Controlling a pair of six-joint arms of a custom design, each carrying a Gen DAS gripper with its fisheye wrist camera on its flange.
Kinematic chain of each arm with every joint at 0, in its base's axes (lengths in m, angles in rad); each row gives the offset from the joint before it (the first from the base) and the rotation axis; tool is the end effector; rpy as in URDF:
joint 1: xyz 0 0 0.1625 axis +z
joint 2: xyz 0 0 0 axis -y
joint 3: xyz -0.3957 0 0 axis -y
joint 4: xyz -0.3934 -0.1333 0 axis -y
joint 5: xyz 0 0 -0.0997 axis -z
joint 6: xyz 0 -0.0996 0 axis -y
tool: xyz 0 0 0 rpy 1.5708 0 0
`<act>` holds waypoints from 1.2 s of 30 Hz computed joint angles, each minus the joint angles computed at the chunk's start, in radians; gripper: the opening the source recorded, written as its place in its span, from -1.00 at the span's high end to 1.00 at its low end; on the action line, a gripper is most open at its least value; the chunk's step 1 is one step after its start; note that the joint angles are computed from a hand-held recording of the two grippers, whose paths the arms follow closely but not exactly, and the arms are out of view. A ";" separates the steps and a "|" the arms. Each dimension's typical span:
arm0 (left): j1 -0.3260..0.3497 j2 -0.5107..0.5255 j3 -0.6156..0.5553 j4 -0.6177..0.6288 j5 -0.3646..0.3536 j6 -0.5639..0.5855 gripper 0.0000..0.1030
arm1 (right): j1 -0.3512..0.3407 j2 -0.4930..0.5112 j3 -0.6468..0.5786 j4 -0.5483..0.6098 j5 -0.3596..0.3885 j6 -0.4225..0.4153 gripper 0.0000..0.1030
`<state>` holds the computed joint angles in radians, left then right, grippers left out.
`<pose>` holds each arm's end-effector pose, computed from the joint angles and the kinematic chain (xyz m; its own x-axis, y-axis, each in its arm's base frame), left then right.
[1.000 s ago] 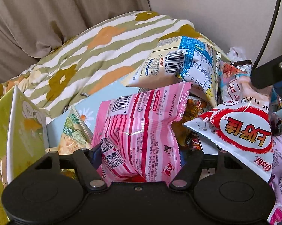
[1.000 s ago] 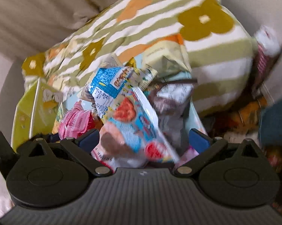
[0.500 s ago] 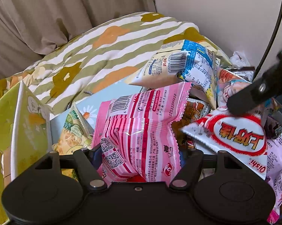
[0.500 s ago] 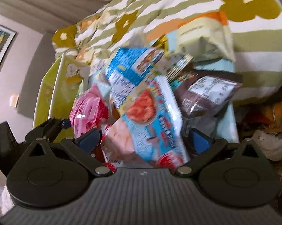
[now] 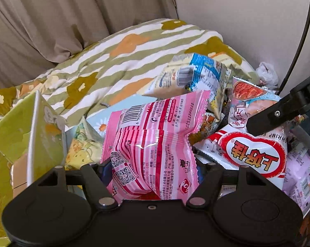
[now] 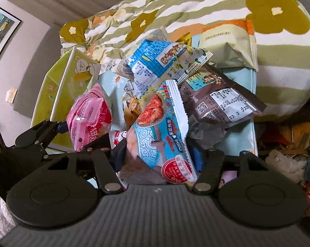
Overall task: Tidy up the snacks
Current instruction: 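Grasp the pink striped bag with the left tool while the right tool grasps the blue tomato-print bag, then carry both bags into the yellow box and open both tools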
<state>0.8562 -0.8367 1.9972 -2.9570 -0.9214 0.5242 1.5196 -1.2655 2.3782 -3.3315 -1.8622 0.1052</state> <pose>-0.2057 -0.5324 0.0405 -0.2779 0.7318 -0.6222 0.8984 0.4273 0.1012 0.0825 -0.4348 0.1712 -0.9382 0.3046 0.1644 0.1401 0.7685 -0.6243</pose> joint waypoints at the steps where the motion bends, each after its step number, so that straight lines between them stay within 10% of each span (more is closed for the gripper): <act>1: -0.005 -0.009 0.008 -0.007 0.002 -0.001 -0.44 | 0.007 -0.008 0.004 -0.002 -0.001 0.002 -0.45; 16: -0.063 -0.203 0.088 -0.129 0.118 -0.020 -0.44 | 0.257 0.031 -0.156 0.053 -0.121 -0.069 -0.45; 36: 0.258 -0.154 -0.369 0.006 0.020 0.275 -0.45 | 0.437 0.711 -0.988 0.203 -0.288 0.040 -0.45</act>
